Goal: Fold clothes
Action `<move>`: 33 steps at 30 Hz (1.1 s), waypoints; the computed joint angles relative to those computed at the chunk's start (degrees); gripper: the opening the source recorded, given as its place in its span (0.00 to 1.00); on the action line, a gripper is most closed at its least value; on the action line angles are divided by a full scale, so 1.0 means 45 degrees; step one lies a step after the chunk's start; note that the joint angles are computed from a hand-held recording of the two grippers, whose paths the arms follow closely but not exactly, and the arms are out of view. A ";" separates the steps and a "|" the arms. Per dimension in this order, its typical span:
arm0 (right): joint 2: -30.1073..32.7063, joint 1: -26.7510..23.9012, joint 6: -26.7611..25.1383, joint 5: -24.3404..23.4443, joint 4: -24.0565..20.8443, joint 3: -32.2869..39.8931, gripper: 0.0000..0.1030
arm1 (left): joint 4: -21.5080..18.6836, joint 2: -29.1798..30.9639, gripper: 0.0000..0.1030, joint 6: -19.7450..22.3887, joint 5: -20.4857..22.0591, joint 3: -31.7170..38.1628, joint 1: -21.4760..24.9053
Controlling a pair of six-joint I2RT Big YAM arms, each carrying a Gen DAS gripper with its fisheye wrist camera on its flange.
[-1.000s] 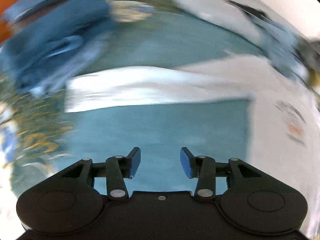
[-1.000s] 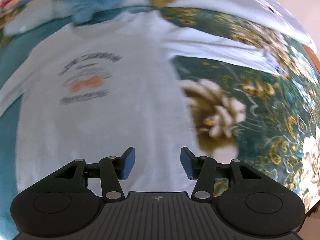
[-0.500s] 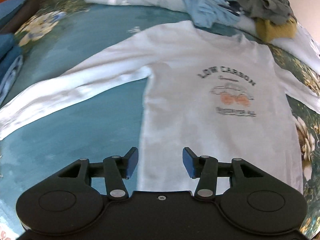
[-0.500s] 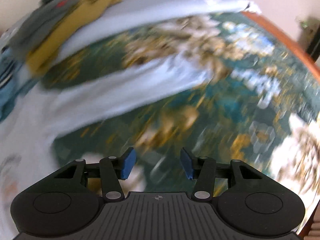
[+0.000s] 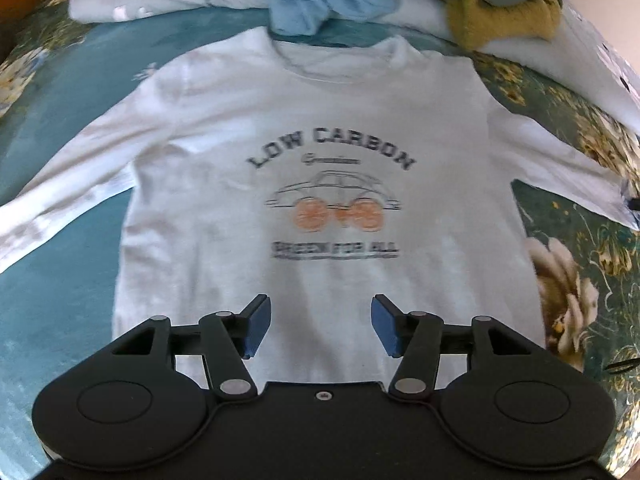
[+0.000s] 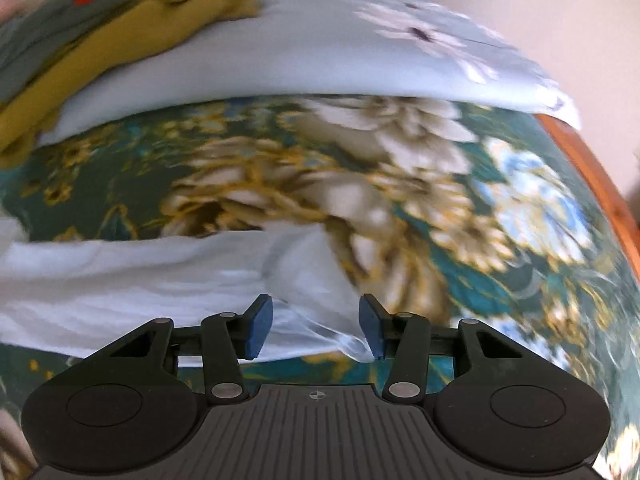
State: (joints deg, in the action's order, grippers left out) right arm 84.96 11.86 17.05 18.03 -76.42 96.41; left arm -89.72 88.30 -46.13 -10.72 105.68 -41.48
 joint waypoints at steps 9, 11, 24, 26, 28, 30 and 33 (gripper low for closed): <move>0.0421 -0.0231 0.0036 0.0359 0.0179 0.0354 0.05 | -0.0317 0.0590 0.53 -0.0083 -0.0023 0.0782 -0.0128; 0.0352 -0.0459 0.0349 0.0272 0.0169 0.0510 0.04 | -0.0274 0.0515 0.54 -0.0160 0.0026 0.0640 -0.0107; -0.0041 -0.0374 0.4216 -0.5310 -0.0502 0.3752 0.03 | 0.0918 -0.0946 0.55 0.0080 -0.0022 -0.0860 0.1024; -0.0003 0.0111 0.5325 -0.6367 -0.0206 0.4129 0.03 | 0.1204 -0.1266 0.56 0.0312 -0.0023 -0.1043 0.1443; 0.0176 0.0866 0.6007 -0.6864 0.0203 0.4493 0.03 | 0.1437 -0.1597 0.56 0.0586 -0.0008 -0.1209 0.1859; 0.0506 0.1756 0.6523 -0.7138 0.0688 0.4865 0.03 | 0.1654 -0.2015 0.57 0.0843 0.0062 -0.1472 0.2311; 0.1228 0.3068 0.7217 -0.7533 0.1435 0.5322 0.03 | 0.1912 -0.2697 0.58 0.1166 0.0212 -0.1939 0.3057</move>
